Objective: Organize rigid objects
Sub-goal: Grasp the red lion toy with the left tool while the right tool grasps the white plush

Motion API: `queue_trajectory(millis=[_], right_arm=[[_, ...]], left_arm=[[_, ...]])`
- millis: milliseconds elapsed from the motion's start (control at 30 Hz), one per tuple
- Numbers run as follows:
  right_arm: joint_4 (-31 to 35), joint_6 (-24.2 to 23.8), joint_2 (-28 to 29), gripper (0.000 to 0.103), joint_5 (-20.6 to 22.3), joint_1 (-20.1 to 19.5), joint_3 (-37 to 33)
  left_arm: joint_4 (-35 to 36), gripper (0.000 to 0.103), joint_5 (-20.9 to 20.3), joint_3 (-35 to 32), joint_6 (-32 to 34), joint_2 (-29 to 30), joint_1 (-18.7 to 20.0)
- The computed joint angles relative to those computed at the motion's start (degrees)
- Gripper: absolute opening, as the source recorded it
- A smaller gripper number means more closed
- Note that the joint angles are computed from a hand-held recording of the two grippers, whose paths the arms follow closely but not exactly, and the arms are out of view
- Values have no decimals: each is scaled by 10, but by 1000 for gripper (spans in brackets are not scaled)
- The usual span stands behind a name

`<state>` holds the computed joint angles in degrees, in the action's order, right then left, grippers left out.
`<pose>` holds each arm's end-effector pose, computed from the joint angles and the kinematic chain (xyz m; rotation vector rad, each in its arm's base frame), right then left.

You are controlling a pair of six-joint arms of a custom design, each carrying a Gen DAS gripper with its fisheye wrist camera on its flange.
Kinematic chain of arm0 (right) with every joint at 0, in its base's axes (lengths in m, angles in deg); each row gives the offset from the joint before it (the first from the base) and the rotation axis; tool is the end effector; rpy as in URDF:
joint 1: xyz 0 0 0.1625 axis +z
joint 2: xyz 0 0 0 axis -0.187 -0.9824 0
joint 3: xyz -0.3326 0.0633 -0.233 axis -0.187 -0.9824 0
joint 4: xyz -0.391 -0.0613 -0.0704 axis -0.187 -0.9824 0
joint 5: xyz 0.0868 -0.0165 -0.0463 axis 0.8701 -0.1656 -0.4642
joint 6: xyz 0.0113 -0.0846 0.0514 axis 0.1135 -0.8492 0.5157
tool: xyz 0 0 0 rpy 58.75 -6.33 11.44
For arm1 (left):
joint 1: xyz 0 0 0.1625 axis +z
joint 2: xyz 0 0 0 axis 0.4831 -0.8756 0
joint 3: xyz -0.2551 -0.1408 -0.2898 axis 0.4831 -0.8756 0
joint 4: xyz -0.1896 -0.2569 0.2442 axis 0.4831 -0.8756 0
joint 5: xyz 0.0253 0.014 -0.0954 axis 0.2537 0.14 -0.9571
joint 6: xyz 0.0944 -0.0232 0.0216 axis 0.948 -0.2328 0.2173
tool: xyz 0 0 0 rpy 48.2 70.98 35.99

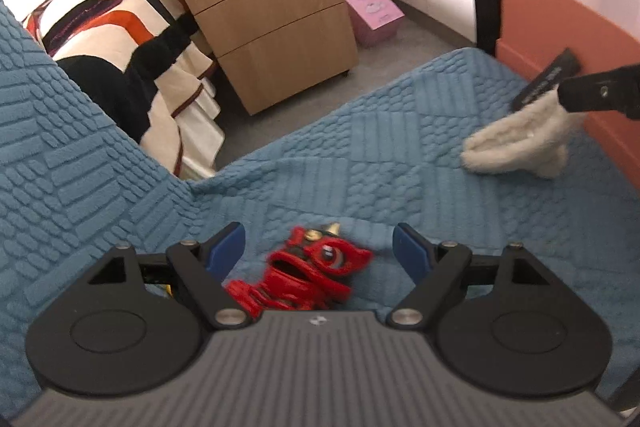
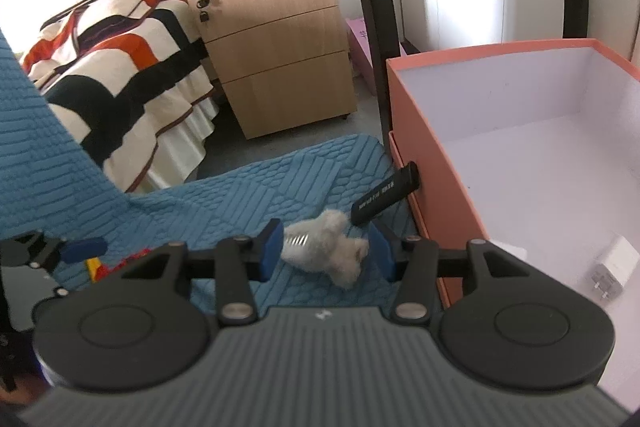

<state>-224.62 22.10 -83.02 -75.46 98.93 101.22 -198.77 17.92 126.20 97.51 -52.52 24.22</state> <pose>0.0736 -0.7410 0.3132 0.3094 -2.3484 1.0521 -0.3253 -0.7983 -0.0094 0.6780 2.0246 -0.6082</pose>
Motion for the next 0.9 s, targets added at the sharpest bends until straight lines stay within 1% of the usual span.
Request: queue_trajectory(millis=[100,200,267,300,333,400,467,533,600,633,667,700,900], right_arm=[[11,6,13,44,1,-2,-19],[24,4,25,37,-10,-2,-36],[26,-4,33,32,-21,0,-44],[34,-1,35,30,-25,-1,-48],[48,8,35,27,-24,-2,-52],[59,19,34,25,-19,-5,-54],[61,15,31,22,-8,-8,-50],[69,19,27,21,-2,-9,-47],[76,24,22,19,3,-10,-45],[77,24,20,18,4,-10,-43],[77,24,18,17,4,-10,-39],[78,23,15,17,6,-10,-36],[78,16,-1,15,10,-10,-14]], left_arm=[[64,84,-9,-30,-19,6,8],[100,84,-13,-43,-32,7,14],[141,84,-29,-50,-64,4,19],[154,84,-36,-52,-72,3,20],[156,84,-39,-52,-72,2,21],[149,84,-34,-51,-68,4,22],[151,83,-31,-57,-72,9,23],[161,80,-20,-67,-67,16,23],[162,73,-9,-70,-62,19,23],[161,71,-9,-69,-62,19,23],[165,65,-10,-71,-65,19,23],[164,63,-9,-68,-67,17,23],[86,63,3,13,-82,-20,11]])
